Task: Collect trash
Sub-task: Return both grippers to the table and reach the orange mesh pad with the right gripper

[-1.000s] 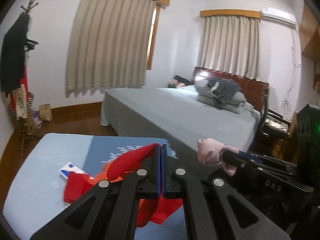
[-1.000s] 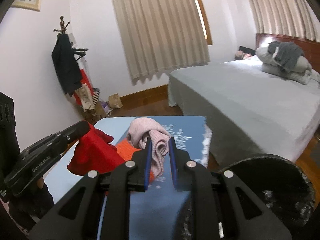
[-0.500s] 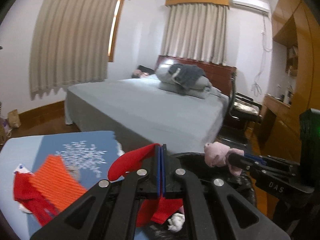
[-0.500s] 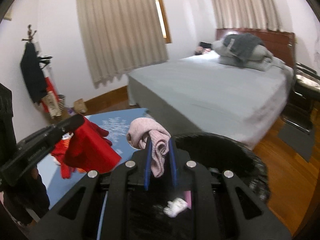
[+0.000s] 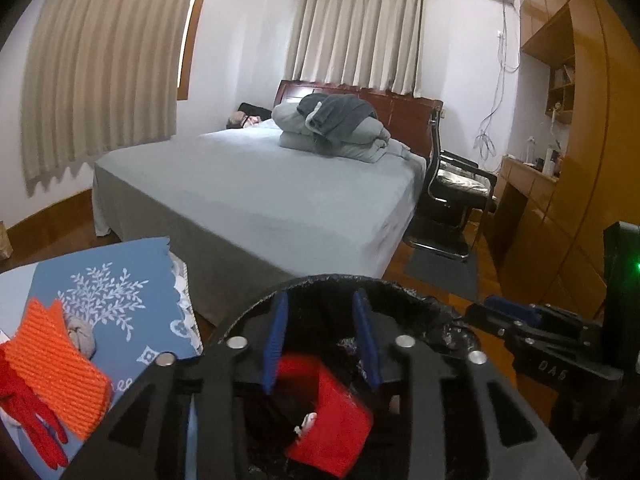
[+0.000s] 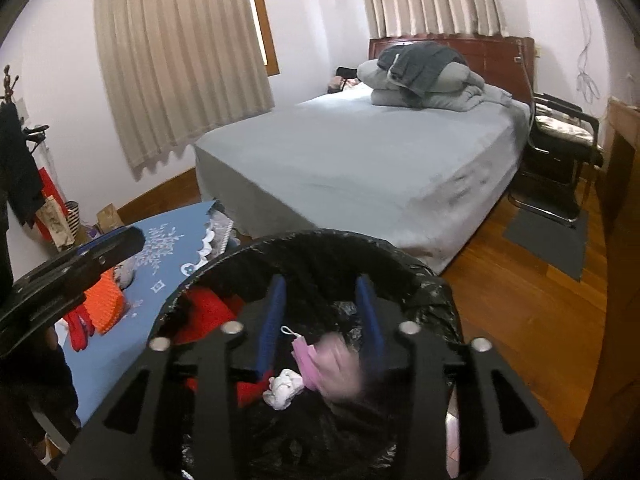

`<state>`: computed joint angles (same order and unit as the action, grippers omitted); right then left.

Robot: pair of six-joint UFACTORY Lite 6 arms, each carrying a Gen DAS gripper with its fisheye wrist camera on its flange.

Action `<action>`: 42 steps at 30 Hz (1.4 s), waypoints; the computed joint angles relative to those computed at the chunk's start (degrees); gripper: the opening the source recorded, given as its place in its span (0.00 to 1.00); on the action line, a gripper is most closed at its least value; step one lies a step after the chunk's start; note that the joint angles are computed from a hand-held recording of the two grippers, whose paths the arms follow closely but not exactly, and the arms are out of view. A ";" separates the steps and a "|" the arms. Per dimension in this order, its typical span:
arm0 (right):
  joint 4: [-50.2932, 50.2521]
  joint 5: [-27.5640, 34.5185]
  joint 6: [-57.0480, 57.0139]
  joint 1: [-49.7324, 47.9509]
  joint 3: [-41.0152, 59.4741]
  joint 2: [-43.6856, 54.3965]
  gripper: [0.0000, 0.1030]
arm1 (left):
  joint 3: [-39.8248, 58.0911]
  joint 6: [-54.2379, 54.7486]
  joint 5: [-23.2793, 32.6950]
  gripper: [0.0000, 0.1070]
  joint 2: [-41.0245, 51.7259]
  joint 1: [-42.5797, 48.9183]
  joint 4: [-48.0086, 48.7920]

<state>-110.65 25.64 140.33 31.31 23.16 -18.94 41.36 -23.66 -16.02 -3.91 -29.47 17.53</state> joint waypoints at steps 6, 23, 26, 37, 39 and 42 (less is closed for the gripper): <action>2.05 3.41 0.32 2.55 -0.26 -0.21 0.87 | -2.78 2.86 0.63 0.58 -2.84 3.07 -2.85; -3.06 3.89 6.26 13.06 23.66 24.88 0.93 | -15.09 1.54 -1.90 0.78 -15.54 33.54 10.24; -3.54 3.09 5.74 14.41 30.50 30.87 0.93 | -14.76 -2.17 -3.83 0.78 -13.47 40.72 16.51; 4.26 -2.96 -6.46 18.93 58.38 54.14 0.93 | -11.99 2.09 -11.08 0.78 -2.05 58.75 20.06; 7.05 -4.23 -10.55 19.50 64.47 58.75 0.93 | -10.64 3.49 -11.73 0.78 0.40 59.76 19.29; 13.47 -5.89 -18.55 19.90 72.68 64.70 0.93 | -9.57 4.31 -12.17 0.78 2.59 60.67 18.49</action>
